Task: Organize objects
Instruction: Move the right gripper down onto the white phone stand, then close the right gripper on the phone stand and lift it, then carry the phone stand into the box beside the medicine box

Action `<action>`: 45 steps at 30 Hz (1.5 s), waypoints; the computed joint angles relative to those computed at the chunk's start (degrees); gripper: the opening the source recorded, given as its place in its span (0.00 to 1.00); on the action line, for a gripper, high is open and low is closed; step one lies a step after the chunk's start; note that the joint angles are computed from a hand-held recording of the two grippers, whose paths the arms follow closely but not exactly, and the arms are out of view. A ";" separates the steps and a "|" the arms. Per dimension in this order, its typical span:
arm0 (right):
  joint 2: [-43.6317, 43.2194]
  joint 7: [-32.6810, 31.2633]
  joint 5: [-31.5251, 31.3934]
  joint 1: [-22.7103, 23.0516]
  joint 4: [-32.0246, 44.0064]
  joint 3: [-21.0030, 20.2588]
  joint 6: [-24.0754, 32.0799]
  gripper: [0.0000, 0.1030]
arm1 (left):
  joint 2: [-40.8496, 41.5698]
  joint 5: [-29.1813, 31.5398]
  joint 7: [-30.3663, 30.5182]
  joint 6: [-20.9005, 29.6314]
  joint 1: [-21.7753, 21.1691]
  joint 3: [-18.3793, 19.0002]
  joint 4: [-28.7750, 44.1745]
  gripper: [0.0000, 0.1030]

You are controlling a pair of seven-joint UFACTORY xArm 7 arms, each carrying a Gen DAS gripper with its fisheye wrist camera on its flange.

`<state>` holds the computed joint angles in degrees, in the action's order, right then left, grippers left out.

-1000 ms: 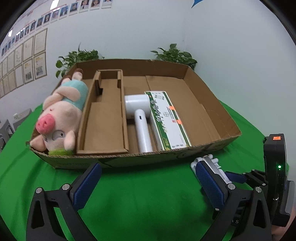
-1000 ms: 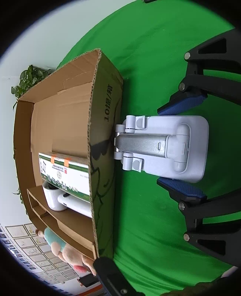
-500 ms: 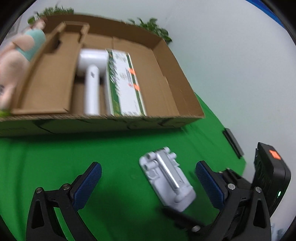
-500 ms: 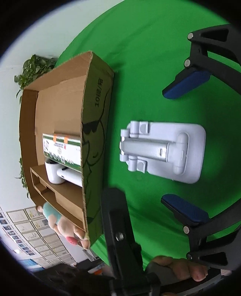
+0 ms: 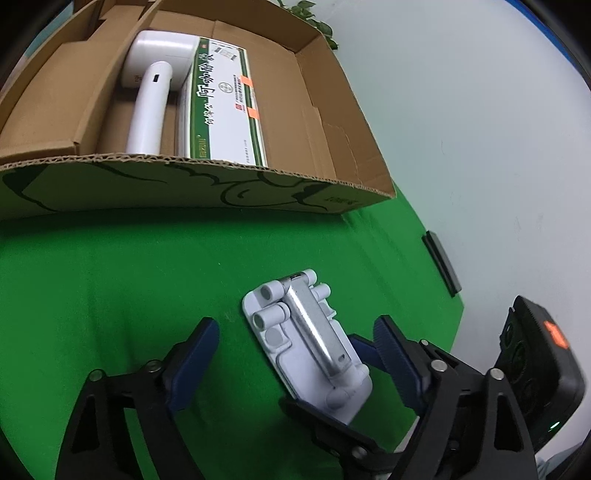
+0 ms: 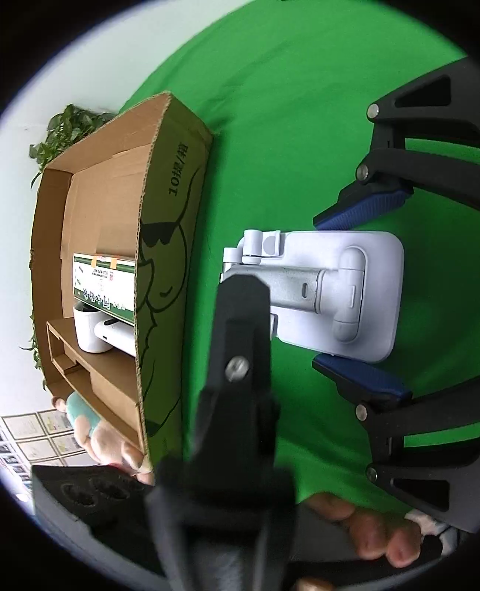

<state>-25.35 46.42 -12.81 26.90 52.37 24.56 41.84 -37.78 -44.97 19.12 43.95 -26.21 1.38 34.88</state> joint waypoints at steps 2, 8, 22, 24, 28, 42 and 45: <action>-0.93 0.18 3.09 1.23 -1.35 -1.46 -2.46 0.65 | 0.10 0.37 0.11 0.91 -0.27 -0.10 0.23 0.69; -3.40 -1.33 13.01 4.56 -5.82 -5.60 -10.28 0.65 | -0.81 3.12 -2.39 1.07 0.59 -1.85 -0.11 0.48; -5.05 0.45 12.05 1.95 -4.90 -2.50 -12.40 0.63 | -5.91 4.00 -2.60 0.13 -2.72 -1.94 0.96 0.26; -4.87 0.45 10.77 0.94 -4.26 -2.18 -13.09 0.63 | -6.02 5.71 -3.26 -0.34 -2.55 -2.84 2.19 0.25; -3.74 -0.39 9.56 -0.35 -2.65 -2.78 -14.82 0.60 | -5.31 6.77 -2.99 -0.99 -3.64 -2.57 5.12 0.20; 5.64 -7.86 3.67 -5.39 10.71 -5.49 -15.70 0.59 | 9.92 8.01 1.47 -3.97 -4.38 -1.78 23.99 0.20; 8.67 -12.00 5.58 -4.68 14.09 -7.82 -14.47 0.59 | 14.62 7.39 1.97 -3.28 -2.91 -2.18 28.48 0.20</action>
<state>-16.68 34.42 -7.23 22.22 66.46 16.75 27.37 -23.15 -37.57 21.09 40.67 -29.11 -0.81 63.36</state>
